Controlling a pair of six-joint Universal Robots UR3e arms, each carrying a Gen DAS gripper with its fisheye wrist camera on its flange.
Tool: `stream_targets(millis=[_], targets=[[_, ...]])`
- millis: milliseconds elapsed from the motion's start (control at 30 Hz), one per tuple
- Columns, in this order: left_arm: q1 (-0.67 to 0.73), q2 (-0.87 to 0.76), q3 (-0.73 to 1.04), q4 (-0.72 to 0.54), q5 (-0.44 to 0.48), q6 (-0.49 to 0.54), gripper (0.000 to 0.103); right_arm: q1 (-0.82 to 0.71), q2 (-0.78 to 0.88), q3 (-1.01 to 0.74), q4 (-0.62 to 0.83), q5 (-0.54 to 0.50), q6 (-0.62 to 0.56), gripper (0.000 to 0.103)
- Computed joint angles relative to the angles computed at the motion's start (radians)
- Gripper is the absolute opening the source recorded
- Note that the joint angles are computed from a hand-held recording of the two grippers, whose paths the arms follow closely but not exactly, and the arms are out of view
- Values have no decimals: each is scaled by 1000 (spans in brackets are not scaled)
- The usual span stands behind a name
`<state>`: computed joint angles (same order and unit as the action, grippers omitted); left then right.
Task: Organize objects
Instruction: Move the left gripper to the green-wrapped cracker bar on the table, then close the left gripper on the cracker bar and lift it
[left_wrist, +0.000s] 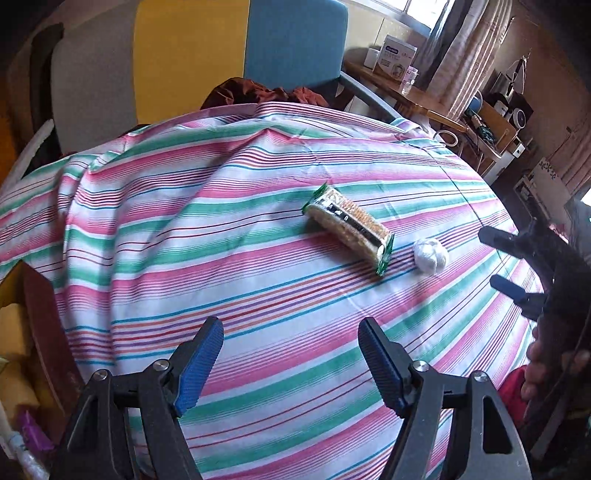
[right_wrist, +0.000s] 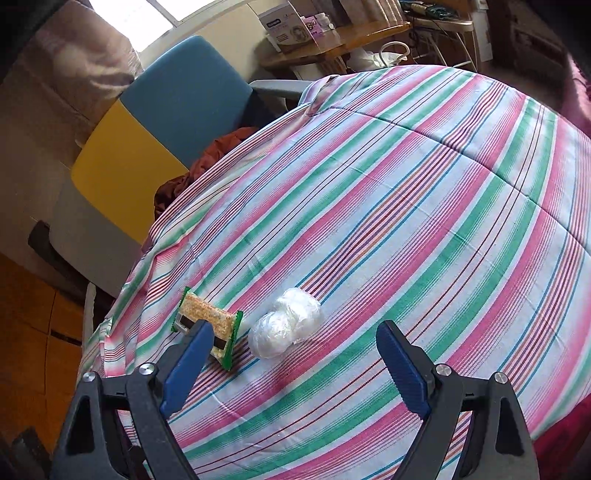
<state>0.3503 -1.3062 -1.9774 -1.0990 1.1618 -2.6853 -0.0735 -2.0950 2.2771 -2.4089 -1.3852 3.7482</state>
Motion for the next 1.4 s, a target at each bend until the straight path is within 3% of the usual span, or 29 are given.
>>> stream_targets(millis=[267,400,700,833,900,967,1000,1133,1267,1400], targets=[[-212,-389,274,138,34,-341,76,-36,-31,23,10,50,4,93],[-279,-539,411,156,83,-464,77,-50,-36,33,7,75,-1,93],[-395,-764,658,141,185,-592,82,-103,-87,65,20,133,-12,94],[-460,-814,696,172,301,-529,80,-110,-90,70,16,133,-4,95],[-470,-785,634,225,339,-480,67,-117,-96,75,20,133,-4,95],[-428,-712,510,296,284,-437,45,-112,-84,72,22,124,-4,95],[-404,-679,464,309,256,-413,42,-109,-75,70,19,122,-3,95],[-304,-475,178,401,185,-284,41,-91,-53,61,10,101,0,94],[-188,-160,-210,520,136,-113,41,-80,-39,55,10,85,-1,95],[-42,153,-474,503,53,25,41,-37,1,31,-9,53,-13,94]])
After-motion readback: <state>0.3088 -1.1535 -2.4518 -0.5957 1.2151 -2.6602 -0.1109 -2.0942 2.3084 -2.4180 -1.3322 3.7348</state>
